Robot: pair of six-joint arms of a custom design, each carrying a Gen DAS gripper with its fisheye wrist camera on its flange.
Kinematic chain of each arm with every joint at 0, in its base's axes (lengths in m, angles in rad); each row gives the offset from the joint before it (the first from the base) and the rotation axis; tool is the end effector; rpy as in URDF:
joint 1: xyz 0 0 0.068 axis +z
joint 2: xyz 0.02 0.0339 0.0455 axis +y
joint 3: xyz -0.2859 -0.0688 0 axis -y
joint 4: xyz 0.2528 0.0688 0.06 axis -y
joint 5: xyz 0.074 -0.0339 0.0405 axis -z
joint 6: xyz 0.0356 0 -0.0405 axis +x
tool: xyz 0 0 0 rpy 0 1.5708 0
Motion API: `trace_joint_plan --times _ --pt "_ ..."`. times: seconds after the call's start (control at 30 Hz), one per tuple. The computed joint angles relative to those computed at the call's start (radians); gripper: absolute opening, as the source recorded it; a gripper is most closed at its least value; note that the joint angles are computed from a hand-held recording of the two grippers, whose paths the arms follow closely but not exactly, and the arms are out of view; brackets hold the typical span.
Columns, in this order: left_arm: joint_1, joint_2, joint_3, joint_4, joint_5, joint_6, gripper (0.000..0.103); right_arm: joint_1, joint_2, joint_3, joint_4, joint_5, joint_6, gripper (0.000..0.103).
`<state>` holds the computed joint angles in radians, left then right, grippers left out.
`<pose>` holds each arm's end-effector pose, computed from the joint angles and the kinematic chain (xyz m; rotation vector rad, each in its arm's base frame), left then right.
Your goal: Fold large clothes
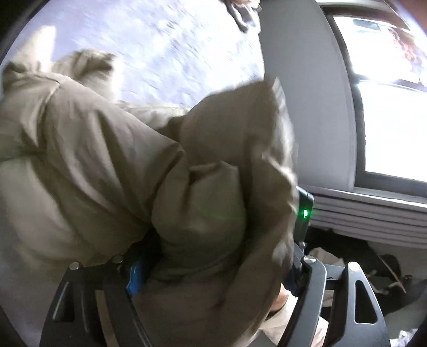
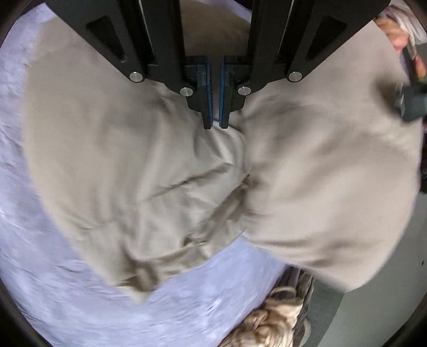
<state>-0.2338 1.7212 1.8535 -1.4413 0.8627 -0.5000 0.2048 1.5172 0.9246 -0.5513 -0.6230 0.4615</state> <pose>0.3154 -0.1029 0.3952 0.2007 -2.7607 1.3175 0.2802 0.0794 0.2139 0.1623 2.7638 1.0361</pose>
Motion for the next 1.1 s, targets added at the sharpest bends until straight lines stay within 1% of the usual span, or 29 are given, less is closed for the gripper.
trace_joint_plan --times 0.07,0.13,0.17,0.2,0.23,0.3,0.33,0.37,0.43,0.5,0.53,0.57,0.6,0.63,0.67,0.7,0.73,0.77,0.8,0.83,0.87,0.9,0.93,1.0,1.03,1.1 --pt "-0.023 0.01 -0.042 0.096 0.013 -0.024 0.078 -0.035 -0.015 -0.016 -0.02 -0.012 -0.024 0.005" --pt "-0.047 0.019 -0.06 0.164 -0.016 -0.054 0.078 -0.083 -0.031 -0.037 -0.045 -0.033 -0.054 0.005" --pt "-0.061 0.011 -0.09 0.223 -0.044 -0.078 0.078 -0.113 -0.038 -0.041 -0.068 -0.048 -0.08 0.005" --pt "-0.087 -0.047 -0.171 0.249 -0.073 -0.092 0.078 -0.149 -0.052 -0.051 -0.095 -0.063 -0.107 0.006" --pt "-0.107 -0.057 -0.201 0.301 -0.108 -0.113 0.078 -0.179 -0.066 -0.056 -0.121 -0.075 -0.133 0.006" --pt "-0.149 -0.022 -0.166 0.32 -0.176 -0.142 0.078 -0.234 -0.095 -0.058 -0.174 -0.101 -0.181 0.009" --pt "-0.172 -0.01 -0.147 0.318 -0.211 -0.147 0.085 -0.279 -0.12 -0.056 -0.219 -0.134 -0.226 0.021" --pt "-0.197 0.002 -0.123 0.314 -0.247 -0.155 0.087 -0.305 -0.133 -0.051 -0.248 -0.152 -0.255 0.043" --pt "-0.251 -0.015 -0.135 0.316 -0.328 -0.168 0.087 -0.371 -0.196 -0.041 -0.338 -0.21 -0.348 0.071" --pt "-0.294 -0.006 -0.133 0.323 -0.385 -0.171 0.087 -0.398 -0.21 -0.001 -0.424 -0.248 -0.428 0.071" --pt "-0.299 0.0 -0.12 0.31 -0.402 -0.161 0.087 -0.405 -0.221 0.023 -0.492 -0.267 -0.491 0.071" --pt "-0.29 -0.009 -0.129 0.303 -0.407 -0.143 0.087 -0.39 -0.244 0.02 -0.517 -0.274 -0.514 0.071" --pt "-0.294 -0.021 -0.156 0.319 -0.412 -0.144 0.087 -0.388 -0.253 0.04 -0.574 -0.285 -0.56 0.071" --pt "-0.292 -0.026 -0.168 0.33 -0.414 -0.147 0.087 -0.352 -0.288 0.029 -0.584 -0.297 -0.551 0.075" --pt "-0.287 -0.029 -0.171 0.335 -0.412 -0.148 0.087 -0.345 -0.322 0.019 -0.632 -0.318 -0.588 0.084" --pt "-0.286 -0.014 -0.173 0.357 -0.41 -0.151 0.087 -0.364 -0.345 0.02 -0.707 -0.327 -0.652 0.085" --pt "-0.282 0.002 -0.17 0.371 -0.404 -0.15 0.087 -0.332 -0.358 0.013 -0.7 -0.34 -0.64 0.085" --pt "-0.277 0.007 -0.167 0.37 -0.4 -0.145 0.087 -0.29 -0.389 -0.015 -0.649 -0.333 -0.579 0.085" --pt "-0.279 0.016 -0.156 0.369 -0.403 -0.147 0.087 -0.232 -0.423 -0.043 -0.563 -0.308 -0.47 0.085" --pt "-0.278 0.012 -0.146 0.362 -0.41 -0.145 0.087 -0.183 -0.447 -0.071 -0.486 -0.268 -0.379 0.085" --pt "-0.277 0.006 -0.131 0.357 -0.424 -0.138 0.087 -0.129 -0.473 -0.089 -0.429 -0.199 -0.291 0.085" --pt "-0.279 -0.005 -0.118 0.354 -0.443 -0.135 0.087 -0.108 -0.478 -0.095 -0.409 -0.149 -0.256 0.085" --pt "-0.277 -0.018 -0.111 0.356 -0.471 -0.124 0.087 -0.069 -0.476 -0.109 -0.374 -0.057 -0.201 0.084" --pt "-0.26 -0.073 -0.104 0.332 -0.565 -0.074 0.087 -0.054 -0.471 -0.122 -0.368 0.043 -0.167 0.081" --pt "-0.25 -0.104 -0.116 0.329 -0.613 -0.053 0.087 -0.074 -0.475 -0.139 -0.38 0.086 -0.159 0.081" --pt "-0.215 -0.178 -0.166 0.325 -0.722 -0.004 0.087 -0.137 -0.489 -0.167 -0.411 0.1 -0.174 0.08"
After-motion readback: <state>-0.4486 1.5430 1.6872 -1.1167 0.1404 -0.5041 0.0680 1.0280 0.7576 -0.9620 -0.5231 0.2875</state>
